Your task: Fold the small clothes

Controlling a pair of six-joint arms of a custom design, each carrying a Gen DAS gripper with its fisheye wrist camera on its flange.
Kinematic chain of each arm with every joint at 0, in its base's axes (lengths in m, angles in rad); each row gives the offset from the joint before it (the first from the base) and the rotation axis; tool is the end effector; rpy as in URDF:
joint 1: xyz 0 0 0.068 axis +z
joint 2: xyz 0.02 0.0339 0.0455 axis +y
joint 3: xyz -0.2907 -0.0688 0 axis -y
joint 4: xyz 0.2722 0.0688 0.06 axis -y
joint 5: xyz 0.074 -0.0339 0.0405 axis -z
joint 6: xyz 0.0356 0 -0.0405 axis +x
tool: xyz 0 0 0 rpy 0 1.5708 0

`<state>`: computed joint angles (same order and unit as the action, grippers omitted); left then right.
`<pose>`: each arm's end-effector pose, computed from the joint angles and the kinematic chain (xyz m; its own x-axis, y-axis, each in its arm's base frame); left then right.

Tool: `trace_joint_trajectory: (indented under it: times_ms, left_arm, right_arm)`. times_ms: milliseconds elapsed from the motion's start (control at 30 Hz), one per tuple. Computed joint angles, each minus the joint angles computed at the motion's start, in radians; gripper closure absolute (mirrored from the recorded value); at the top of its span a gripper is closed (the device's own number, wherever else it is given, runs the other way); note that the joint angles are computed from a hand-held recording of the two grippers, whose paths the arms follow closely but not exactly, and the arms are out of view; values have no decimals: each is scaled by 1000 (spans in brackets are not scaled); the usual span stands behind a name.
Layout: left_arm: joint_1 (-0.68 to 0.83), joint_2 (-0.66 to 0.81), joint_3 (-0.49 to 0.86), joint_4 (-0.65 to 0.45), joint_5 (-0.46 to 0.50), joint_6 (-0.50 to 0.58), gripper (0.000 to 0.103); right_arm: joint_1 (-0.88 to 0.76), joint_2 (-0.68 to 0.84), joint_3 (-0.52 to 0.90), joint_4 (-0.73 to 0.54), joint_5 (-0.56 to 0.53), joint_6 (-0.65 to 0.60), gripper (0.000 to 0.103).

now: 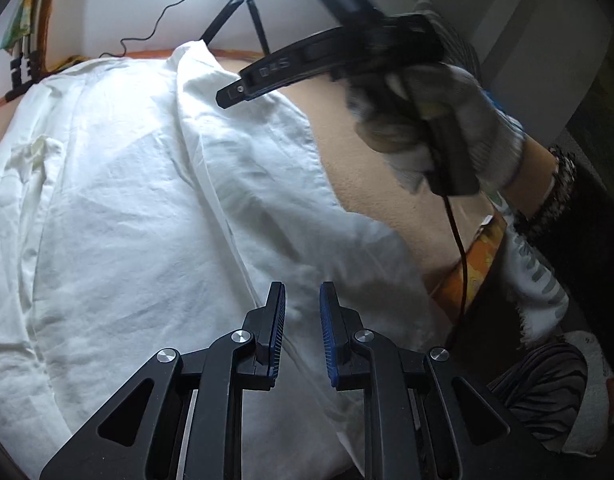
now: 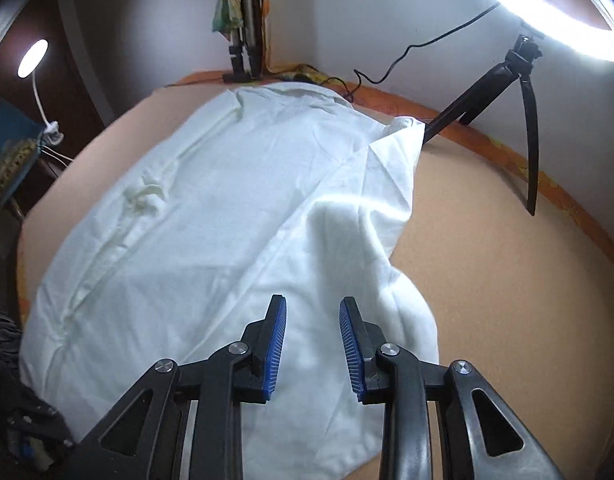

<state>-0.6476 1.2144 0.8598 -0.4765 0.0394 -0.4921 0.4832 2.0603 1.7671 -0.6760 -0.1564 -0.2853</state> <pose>0.2133 -0.1631 0.2667 -0.8140 0.0238 -0.5803 0.2716 0.8988 -0.3441 0.4370 0.2355 0.2588 -0.5494 -0.6022 -0.5792 -0.7208 0.6922 -0.0361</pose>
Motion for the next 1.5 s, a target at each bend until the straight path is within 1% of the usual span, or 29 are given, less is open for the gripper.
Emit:
trace_joint_trajectory:
  times_ms: [100,200,233,267,333,433,500,533,600,633,700,767,800,867,933,1033,1133,1200,1233,1267,1300,1400,1467,1500]
  left_arm:
    - [21,7,-14,-1,13,0,87]
    - [27,-15,-42,3,19,-7,87]
    - [25,-22,-47,2,11,-7,87]
    - [19,-28,-49,-4,2,-5,87]
    - [4,-54,-53,-28,-27,-16,87]
    - [1,-92,-67,-34,-32,-52,87]
    - [-23,-110,-73,-26,-46,-71,87]
    - [-47,-111,-68,-20,-59,-80,87]
    - [-108,-89,-42,-9,-96,-83,86]
    - [-129,-79,-31,-3,-110,-81,85]
    - [-193,-40,-1,26,-152,-81,72]
    - [-229,11,31,52,-154,-86,65]
    - [-229,25,39,60,-142,-81,65]
    - [-249,74,69,71,-153,-70,64]
    - [-265,135,121,38,-161,-57,57]
    - [-317,191,160,24,-214,-34,56]
    - [-358,251,199,-12,-275,-7,56]
    - [-361,306,239,-49,-284,-3,55]
    - [-370,311,241,-46,-312,-7,54]
    - [-375,316,246,-46,-325,-6,49]
    - [-374,323,252,-49,-327,0,46]
    - [-408,354,275,-70,-397,10,45]
    - [-431,350,255,-51,-446,18,44]
    - [-435,335,228,-21,-457,9,44]
  right_arm:
    - [-6,123,144,-30,58,24,75]
    - [-28,206,253,-44,74,68,72]
    - [-37,227,284,-50,75,81,64]
    - [-48,234,295,-52,68,91,62]
    - [-58,222,282,-37,67,107,63]
    - [-85,142,184,4,20,110,63]
    - [-116,88,128,7,-34,118,59]
    - [-136,71,113,-5,-72,123,55]
    - [-176,54,94,-37,-142,126,50]
    - [-190,46,77,-44,-157,120,48]
    - [-215,33,48,-57,-182,102,46]
    - [-228,41,40,-65,-228,96,45]
    - [-234,39,31,-66,-247,95,45]
    - [-239,40,25,-57,-247,100,45]
    - [-257,41,29,-72,-281,98,45]
    - [-279,30,21,-70,-316,97,45]
    - [-301,0,-23,-40,-322,94,45]
    - [-313,-3,-37,-21,-331,106,45]
    - [-318,-8,-49,-10,-336,114,45]
    - [-320,-11,-57,-1,-338,118,45]
    - [-322,-15,-63,6,-338,119,45]
    - [-320,-10,-58,18,-338,122,45]
    - [-317,3,-40,20,-348,135,45]
    - [-315,8,-34,22,-352,141,45]
